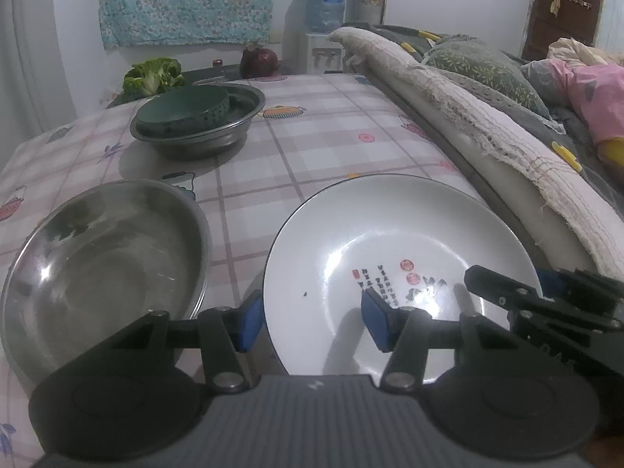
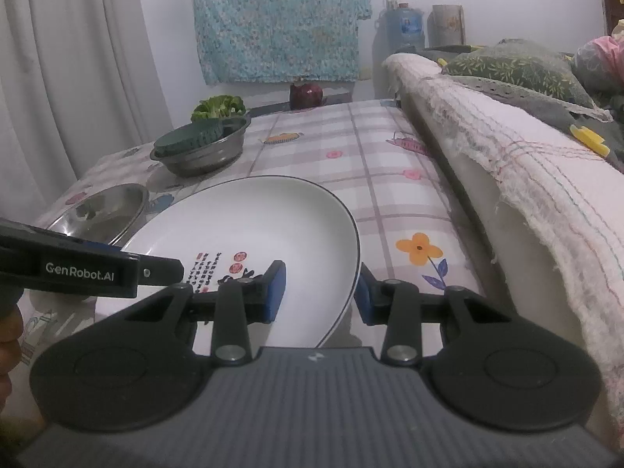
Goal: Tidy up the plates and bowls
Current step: 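Lift the white plate off the table with both tools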
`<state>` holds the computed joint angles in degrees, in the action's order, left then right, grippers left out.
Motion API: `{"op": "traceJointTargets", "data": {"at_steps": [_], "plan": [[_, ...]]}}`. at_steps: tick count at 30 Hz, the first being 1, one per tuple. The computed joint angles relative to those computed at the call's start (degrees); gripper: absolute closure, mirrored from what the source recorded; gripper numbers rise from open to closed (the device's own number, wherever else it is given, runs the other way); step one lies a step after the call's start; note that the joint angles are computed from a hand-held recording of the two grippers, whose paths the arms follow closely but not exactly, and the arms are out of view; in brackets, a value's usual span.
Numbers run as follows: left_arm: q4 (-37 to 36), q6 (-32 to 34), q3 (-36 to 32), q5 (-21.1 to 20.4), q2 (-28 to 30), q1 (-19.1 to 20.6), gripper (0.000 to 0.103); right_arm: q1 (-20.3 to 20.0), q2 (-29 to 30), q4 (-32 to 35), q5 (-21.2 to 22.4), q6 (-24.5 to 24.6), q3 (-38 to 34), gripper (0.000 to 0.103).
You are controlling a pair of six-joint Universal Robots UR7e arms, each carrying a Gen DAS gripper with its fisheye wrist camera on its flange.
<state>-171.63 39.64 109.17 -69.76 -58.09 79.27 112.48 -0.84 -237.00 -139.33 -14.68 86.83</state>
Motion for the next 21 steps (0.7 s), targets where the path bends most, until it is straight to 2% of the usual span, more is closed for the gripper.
{"op": "traceJointTargets", "data": {"at_steps": [21], "plan": [[0.11,-0.99,-0.02,-1.43,-1.57,0.14,0.049,1.21,-0.57,1.47,-0.98,0.06,-0.7,0.067]]}}
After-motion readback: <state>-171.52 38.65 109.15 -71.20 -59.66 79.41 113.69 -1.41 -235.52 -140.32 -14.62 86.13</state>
